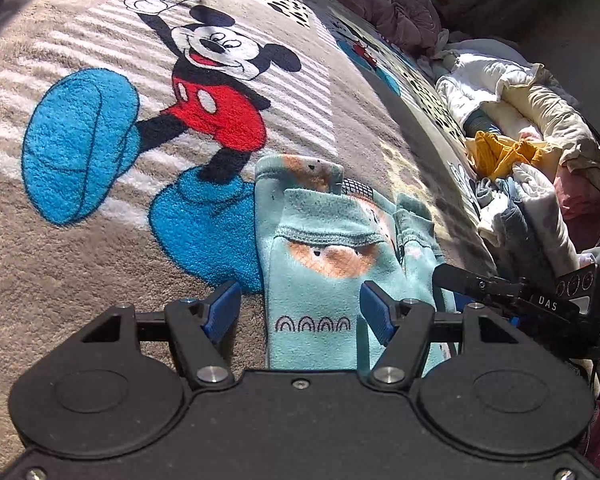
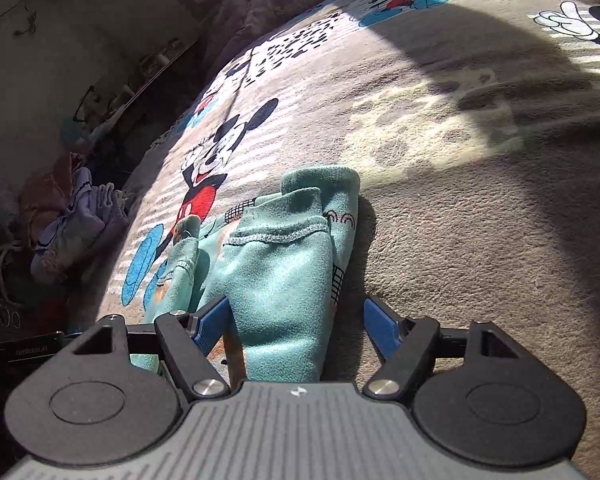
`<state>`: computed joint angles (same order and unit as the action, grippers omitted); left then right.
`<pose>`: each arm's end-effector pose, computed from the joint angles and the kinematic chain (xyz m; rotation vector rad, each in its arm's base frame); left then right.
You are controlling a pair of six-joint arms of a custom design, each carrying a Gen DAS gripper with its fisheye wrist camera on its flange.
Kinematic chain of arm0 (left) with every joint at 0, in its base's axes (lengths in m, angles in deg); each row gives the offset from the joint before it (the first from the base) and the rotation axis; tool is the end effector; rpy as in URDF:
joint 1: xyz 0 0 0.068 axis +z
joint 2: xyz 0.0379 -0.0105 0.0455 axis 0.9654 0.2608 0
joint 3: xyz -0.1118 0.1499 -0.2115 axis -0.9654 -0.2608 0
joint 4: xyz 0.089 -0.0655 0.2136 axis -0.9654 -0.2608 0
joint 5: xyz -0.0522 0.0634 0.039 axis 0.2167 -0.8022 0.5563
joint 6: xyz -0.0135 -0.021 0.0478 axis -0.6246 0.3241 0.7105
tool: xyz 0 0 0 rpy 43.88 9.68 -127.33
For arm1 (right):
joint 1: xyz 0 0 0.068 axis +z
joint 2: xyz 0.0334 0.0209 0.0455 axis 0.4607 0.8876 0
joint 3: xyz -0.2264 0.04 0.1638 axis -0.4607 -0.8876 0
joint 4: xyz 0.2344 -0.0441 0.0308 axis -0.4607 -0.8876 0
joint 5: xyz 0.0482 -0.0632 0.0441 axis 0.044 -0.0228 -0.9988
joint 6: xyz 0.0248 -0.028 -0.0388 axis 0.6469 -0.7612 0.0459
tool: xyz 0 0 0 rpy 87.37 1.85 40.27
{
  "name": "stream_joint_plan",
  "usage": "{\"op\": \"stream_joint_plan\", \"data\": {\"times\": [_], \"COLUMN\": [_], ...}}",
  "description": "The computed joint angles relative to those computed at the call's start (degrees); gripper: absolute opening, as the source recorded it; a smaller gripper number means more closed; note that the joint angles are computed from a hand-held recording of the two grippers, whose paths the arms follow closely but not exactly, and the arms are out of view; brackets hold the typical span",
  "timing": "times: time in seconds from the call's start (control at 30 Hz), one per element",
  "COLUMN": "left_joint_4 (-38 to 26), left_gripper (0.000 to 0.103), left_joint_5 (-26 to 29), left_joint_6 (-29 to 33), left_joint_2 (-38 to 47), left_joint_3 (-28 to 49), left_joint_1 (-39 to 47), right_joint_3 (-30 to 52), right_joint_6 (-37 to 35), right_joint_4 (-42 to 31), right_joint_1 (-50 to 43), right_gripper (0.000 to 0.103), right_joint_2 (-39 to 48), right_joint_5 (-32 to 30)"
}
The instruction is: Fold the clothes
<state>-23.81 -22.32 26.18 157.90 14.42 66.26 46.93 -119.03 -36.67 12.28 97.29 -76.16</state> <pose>0.2348 -0.0413 0.0766 -0.5684 2.3293 -0.5932 0.3834 -0.0739 0.0597 -0.4219 2.4224 1.0976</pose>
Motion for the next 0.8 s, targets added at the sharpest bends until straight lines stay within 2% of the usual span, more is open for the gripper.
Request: {"op": "stream_joint_plan", "data": {"times": [0.1, 0.2, 0.23, 0.27, 0.3, 0.37, 0.47, 0.53, 0.67, 0.8], "left_joint_4": [-1.9, -4.4, -5.5, -7.1, -8.5, -10.2, -12.7, -14.9, -18.4, -22.5], "left_gripper": [0.061, 0.06, 0.05, 0.034, 0.031, 0.023, 0.02, 0.02, 0.019, 0.019], "left_joint_5": [1.7, 3.0, 3.2, 3.0, 3.1, 4.3, 4.7, 4.8, 4.3, 3.0], "left_joint_6": [2.5, 5.3, 6.3, 7.7, 9.0, 10.7, 13.1, 14.3, 15.5, 16.8], "left_joint_2": [2.4, 4.2, 4.5, 4.7, 5.0, 5.6, 5.7, 6.0, 7.5, 10.0], "left_joint_3": [4.0, 7.9, 9.1, 10.5, 11.9, 14.3, 18.0, 21.5, 28.6, 35.9], "left_joint_1": [1.0, 1.7, 1.9, 1.9, 2.0, 2.3, 2.3, 2.6, 3.4, 4.2], "right_joint_3": [4.1, 6.4, 6.8, 7.4, 8.1, 9.4, 11.2, 11.7, 14.3, 17.7], "right_joint_6": [2.1, 3.1, 3.3, 3.3, 3.7, 3.8, 3.3, 4.0, 12.8, 24.5], "right_joint_4": [-1.8, -1.8, -1.7, -1.9, -2.1, -2.6, -3.5, -3.1, 1.9, 11.0], "right_joint_1": [1.3, 3.2, 3.7, 4.1, 4.5, 4.7, 4.8, 4.5, 3.8, 5.3], "right_gripper": [0.074, 0.069, 0.065, 0.059, 0.057, 0.044, 0.036, 0.035, 0.033, 0.033], "right_joint_2": [2.6, 4.0, 4.3, 4.6, 5.1, 5.9, 7.0, 7.0, 7.2, 7.4], "right_joint_5": [-2.0, -2.3, -2.4, -2.6, -2.8, -3.5, -4.8, -5.8, -8.5, -5.9]}}
